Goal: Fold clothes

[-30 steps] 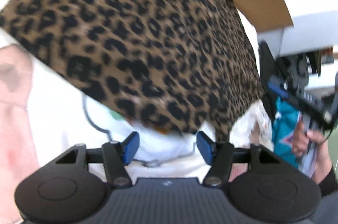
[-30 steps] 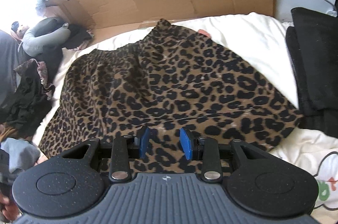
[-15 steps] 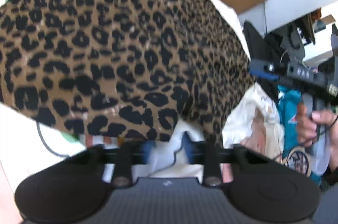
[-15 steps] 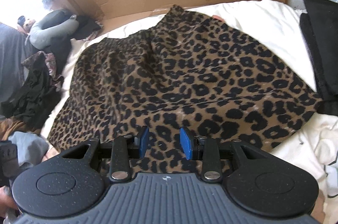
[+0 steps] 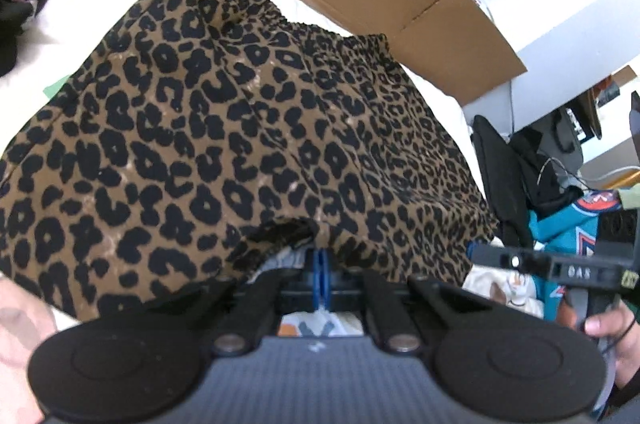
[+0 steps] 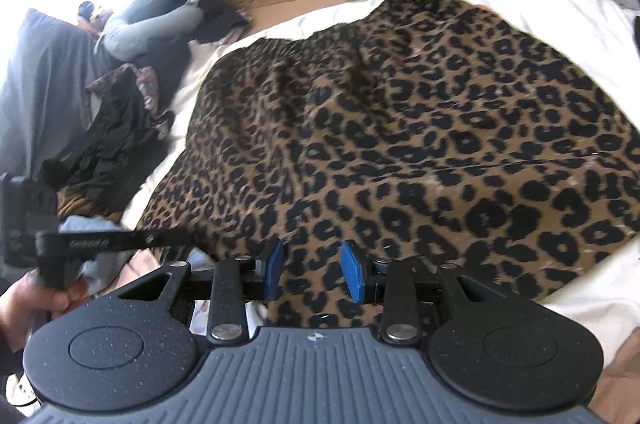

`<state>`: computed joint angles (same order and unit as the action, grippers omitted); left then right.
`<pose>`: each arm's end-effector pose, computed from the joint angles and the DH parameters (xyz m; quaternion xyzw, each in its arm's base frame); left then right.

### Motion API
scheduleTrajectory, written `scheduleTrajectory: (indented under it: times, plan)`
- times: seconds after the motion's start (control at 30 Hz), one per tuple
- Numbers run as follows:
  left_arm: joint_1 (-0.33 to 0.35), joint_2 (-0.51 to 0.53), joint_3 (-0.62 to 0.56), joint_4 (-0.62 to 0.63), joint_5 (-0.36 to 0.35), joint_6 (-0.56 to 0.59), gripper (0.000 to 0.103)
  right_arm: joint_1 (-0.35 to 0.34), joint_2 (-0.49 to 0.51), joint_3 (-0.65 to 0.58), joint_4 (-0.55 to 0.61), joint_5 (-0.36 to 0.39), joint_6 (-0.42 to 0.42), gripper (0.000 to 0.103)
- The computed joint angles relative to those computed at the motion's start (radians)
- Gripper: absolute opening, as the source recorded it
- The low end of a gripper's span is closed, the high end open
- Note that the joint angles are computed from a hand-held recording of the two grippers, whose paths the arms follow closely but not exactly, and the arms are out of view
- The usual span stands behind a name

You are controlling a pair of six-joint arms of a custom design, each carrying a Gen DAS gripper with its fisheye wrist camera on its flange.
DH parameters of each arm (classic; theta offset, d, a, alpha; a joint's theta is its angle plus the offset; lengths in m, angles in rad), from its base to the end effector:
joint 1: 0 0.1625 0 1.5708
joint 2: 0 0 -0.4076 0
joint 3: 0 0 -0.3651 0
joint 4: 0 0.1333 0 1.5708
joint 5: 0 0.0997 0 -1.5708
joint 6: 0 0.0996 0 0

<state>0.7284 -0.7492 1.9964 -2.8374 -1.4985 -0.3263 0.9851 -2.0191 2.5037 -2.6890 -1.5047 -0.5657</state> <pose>-0.2917 -0.4484 -0.0034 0.2547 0.9663 -0.0280 0.0248 -0.0413 -0.3153 0.3387 0.0008 -0.9498 0.2783 0.1432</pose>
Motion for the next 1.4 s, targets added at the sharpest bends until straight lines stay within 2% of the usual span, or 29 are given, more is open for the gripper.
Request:
scheduleTrajectory:
  times: [0.43, 0.57, 0.67, 0.8, 0.87, 1.1, 1.23, 1.33, 1.4]
  plan:
    - [0.053, 0.072, -0.058, -0.008, -0.04, 0.026, 0.004, 0.055, 0.061, 0.001, 0.104, 0.011, -0.024, 0.039]
    - [0.051, 0.041, -0.029, -0.012, -0.047, 0.024, 0.019, 0.077, 0.092, 0.012, 0.111, -0.008, -0.03, 0.039]
    - [0.052, 0.011, -0.003, -0.001, -0.066, 0.026, 0.021, 0.087, 0.098, 0.022, 0.105, -0.024, -0.035, 0.039]
    - [0.056, -0.024, 0.033, 0.032, -0.097, 0.026, 0.031, 0.087, 0.092, 0.023, 0.107, -0.031, -0.033, 0.039]
    - [0.057, -0.025, 0.044, 0.04, -0.102, 0.027, 0.032, 0.085, 0.087, 0.023, 0.108, -0.035, -0.031, 0.039]
    - [0.053, 0.021, 0.04, 0.05, -0.09, 0.048, 0.045, 0.079, 0.086, 0.021, 0.123, -0.042, -0.034, 0.039]
    - [0.046, 0.038, 0.024, 0.036, -0.073, 0.089, 0.046, 0.08, 0.091, 0.018, 0.127, -0.048, -0.034, 0.039]
    - [0.028, 0.036, 0.032, -0.025, -0.065, 0.129, 0.048, 0.077, 0.089, 0.017, 0.129, -0.049, -0.032, 0.039]
    - [0.027, 0.035, 0.036, -0.062, -0.089, 0.158, 0.057, 0.076, 0.086, 0.018, 0.13, -0.05, -0.035, 0.039]
